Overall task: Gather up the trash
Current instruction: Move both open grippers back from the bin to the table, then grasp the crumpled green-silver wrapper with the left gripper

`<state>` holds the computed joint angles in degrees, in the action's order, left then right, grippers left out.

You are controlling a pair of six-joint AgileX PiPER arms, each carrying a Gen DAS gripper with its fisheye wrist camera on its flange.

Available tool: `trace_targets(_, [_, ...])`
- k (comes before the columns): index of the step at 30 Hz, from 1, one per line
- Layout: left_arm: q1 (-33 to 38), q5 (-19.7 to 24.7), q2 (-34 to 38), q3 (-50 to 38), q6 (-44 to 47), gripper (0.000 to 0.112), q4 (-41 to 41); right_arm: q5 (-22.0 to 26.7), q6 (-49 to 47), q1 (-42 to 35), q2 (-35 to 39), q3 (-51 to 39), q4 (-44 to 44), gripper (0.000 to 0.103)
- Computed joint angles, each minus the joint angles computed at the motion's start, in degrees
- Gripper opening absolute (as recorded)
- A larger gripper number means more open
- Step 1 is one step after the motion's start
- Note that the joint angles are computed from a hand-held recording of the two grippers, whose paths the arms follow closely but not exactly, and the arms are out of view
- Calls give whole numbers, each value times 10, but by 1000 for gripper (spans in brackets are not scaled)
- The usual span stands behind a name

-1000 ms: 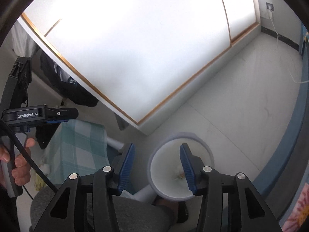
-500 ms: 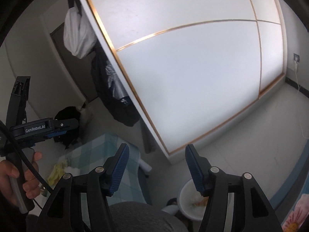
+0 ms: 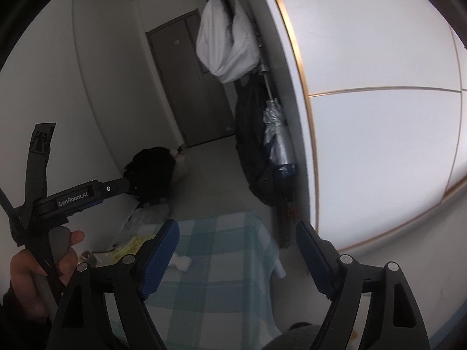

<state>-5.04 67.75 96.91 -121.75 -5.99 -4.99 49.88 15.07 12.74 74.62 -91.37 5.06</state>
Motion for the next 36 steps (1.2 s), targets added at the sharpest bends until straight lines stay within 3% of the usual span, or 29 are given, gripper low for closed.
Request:
trace_targets(10, [125, -81, -59, 170, 56, 99, -23, -43, 83, 166, 89, -22, -87, 84])
trace_targets(17, [224, -126, -50, 248, 132, 99, -96, -51, 97, 204, 158, -49, -91, 89])
trace_targets(21, [258, -124, -26, 272, 163, 99, -126, -47, 103, 219, 189, -61, -93, 89])
trace_targets(26, [274, -47, 10, 258, 198, 99, -188, -35, 109, 231, 216, -69, -100, 89])
trace_targets(29, [254, -70, 7, 281, 178, 99, -157, -38, 122, 235, 222, -60, -103, 89])
trace_targets(36, [247, -52, 15, 294, 194, 99, -163, -37, 140, 239, 217, -28, -109, 89])
